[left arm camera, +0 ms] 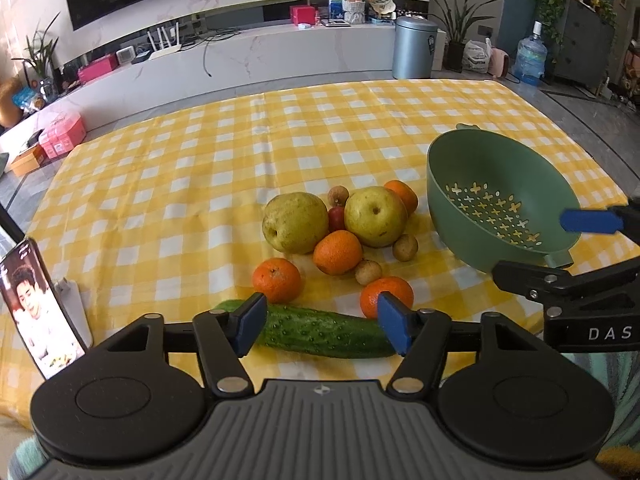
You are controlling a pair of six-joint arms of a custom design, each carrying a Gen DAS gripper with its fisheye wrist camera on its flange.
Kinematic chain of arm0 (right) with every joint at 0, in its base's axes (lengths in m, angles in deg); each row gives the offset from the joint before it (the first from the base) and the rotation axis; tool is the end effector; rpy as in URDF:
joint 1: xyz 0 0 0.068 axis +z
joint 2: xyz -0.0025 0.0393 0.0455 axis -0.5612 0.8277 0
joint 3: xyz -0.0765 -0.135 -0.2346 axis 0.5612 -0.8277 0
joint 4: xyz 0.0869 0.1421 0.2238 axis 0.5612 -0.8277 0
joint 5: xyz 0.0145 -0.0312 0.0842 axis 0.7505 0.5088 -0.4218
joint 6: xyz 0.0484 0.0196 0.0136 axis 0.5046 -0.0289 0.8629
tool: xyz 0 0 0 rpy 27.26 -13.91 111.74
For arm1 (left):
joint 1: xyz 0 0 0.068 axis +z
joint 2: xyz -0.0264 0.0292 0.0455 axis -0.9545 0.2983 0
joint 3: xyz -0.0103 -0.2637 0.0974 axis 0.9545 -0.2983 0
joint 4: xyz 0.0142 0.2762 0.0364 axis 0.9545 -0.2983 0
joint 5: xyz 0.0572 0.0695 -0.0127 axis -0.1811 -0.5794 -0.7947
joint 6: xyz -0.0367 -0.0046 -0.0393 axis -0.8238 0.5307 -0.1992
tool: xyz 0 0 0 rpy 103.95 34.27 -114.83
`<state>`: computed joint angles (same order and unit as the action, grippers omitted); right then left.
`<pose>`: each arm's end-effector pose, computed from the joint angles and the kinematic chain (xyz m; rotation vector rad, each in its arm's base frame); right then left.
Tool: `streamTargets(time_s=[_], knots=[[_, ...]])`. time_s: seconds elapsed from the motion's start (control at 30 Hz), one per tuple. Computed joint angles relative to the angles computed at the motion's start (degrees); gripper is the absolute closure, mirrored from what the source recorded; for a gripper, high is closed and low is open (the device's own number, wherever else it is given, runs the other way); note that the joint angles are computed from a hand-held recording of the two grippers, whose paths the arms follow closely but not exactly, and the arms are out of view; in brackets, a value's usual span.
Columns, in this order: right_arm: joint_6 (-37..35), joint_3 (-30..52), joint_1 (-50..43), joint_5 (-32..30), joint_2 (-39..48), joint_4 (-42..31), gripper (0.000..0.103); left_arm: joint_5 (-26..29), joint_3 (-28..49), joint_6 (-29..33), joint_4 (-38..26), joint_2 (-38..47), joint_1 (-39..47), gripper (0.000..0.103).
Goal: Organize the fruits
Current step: 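Close the left tool on the green pear while the right tool grasps the yellow apple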
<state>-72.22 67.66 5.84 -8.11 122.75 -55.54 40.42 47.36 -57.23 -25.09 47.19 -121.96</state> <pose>0.1913 0.1525 0.2831 -0.4761 2.3169 0.2475 0.1668 -0.1662 0.3111 0.0752 2.4393 0.0635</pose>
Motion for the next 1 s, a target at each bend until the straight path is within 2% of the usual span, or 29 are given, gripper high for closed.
streamTargets(time_s=[0.13, 0.3, 0.43, 0.57, 0.7, 0.77, 0.87, 1.0], knots=[[-5.7, 0.0, 0.3, -1.3, 1.9, 5.0, 0.023, 4.3, 0.5, 3.1, 1.1, -0.1, 3.5, 0.038], [-10.2, 2.0, -0.5, -4.6, 6.9, 9.3, 0.027, 6.0, 1.0, 8.6, 2.4, 1.3, 6.5, 0.045], [-14.2, 5.0, -1.4, -8.0, 12.0, 10.5, 0.031, 7.5, 0.3, 13.5, 5.7, 1.6, 9.4, 0.046], [-20.2, 9.7, -1.6, -10.2, 17.7, 9.4, 0.040, 10.7, -0.5, 20.5, 9.6, 2.0, 13.5, 0.046], [-26.3, 13.1, -1.3, -9.6, 22.3, 9.0, 0.042, 16.1, -2.0, 26.4, 15.0, 2.0, 18.8, 0.045], [-28.8, 15.4, -1.7, -10.2, 24.9, 8.1, 0.048, 18.4, -2.7, 29.6, 17.3, 2.6, 21.4, 0.043], [-31.9, 18.5, -2.3, -10.9, 28.2, 6.9, 0.048, 22.1, -3.2, 33.4, 19.9, 3.9, 24.8, 0.039], [-35.8, 22.1, -2.9, -11.5, 32.0, 5.1, 0.048, 27.2, -2.7, 35.2, 20.6, 6.6, 28.7, 0.036]])
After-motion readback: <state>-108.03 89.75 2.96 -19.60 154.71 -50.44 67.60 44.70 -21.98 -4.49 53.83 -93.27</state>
